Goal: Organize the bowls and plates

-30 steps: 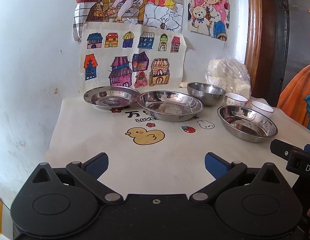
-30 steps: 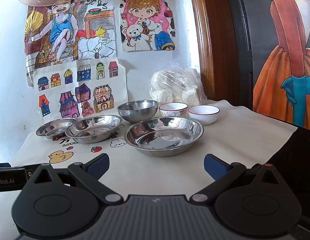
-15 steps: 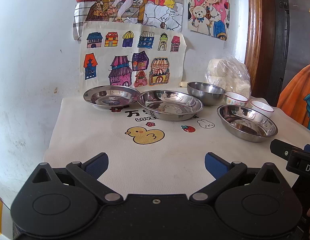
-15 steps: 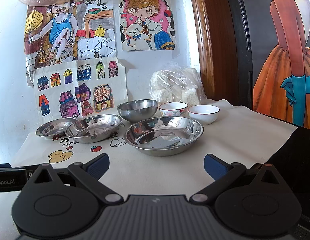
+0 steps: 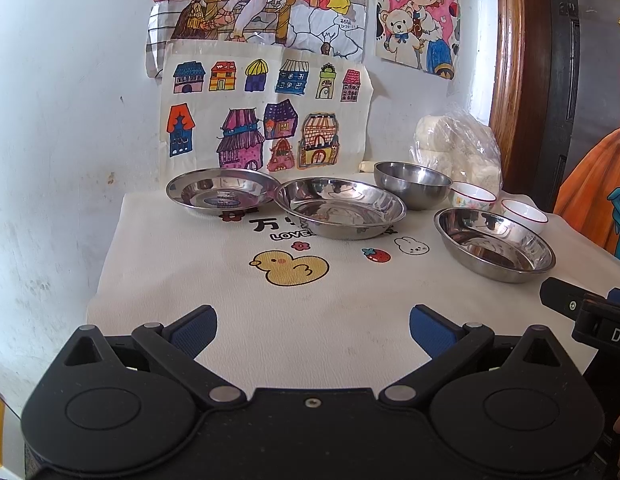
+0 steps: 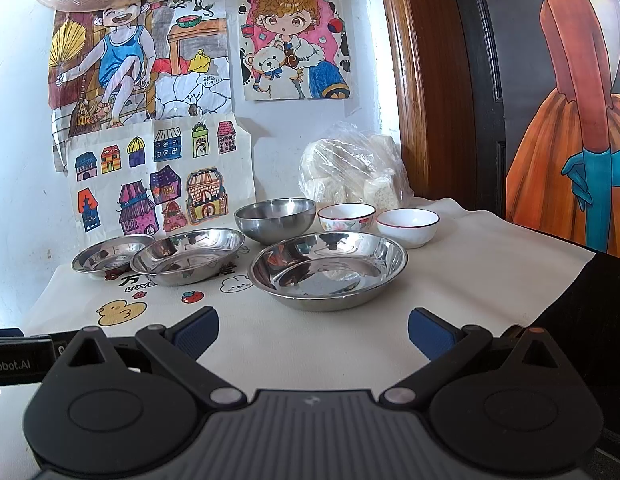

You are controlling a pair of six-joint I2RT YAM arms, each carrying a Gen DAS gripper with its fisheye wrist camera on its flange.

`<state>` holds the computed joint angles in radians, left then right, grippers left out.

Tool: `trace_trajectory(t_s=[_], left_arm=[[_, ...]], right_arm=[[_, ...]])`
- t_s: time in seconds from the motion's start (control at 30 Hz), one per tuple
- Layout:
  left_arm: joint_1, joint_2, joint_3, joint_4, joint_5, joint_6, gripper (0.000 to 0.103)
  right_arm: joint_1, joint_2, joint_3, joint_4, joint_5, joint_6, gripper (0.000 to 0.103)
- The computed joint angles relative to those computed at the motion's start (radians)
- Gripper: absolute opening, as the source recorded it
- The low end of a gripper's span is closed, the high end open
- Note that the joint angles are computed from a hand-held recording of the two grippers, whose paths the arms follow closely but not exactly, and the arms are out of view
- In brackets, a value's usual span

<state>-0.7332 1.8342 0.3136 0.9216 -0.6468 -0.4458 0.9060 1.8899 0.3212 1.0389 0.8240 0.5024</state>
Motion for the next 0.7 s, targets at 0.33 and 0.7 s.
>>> trace_trajectory(t_s=[0.33, 0.7], left_arm=[[0.002, -0.002, 0.001, -0.003, 0.002, 0.0, 0.102], [0.004, 0.001, 0.004, -0.006, 0.005, -0.002, 0.102]], right_arm=[[0.0, 0.001, 0.002, 0.0, 0.0, -0.001, 0.103], [-0.005, 0.014, 0.005, 0.007, -0.006, -0.001, 0.103]])
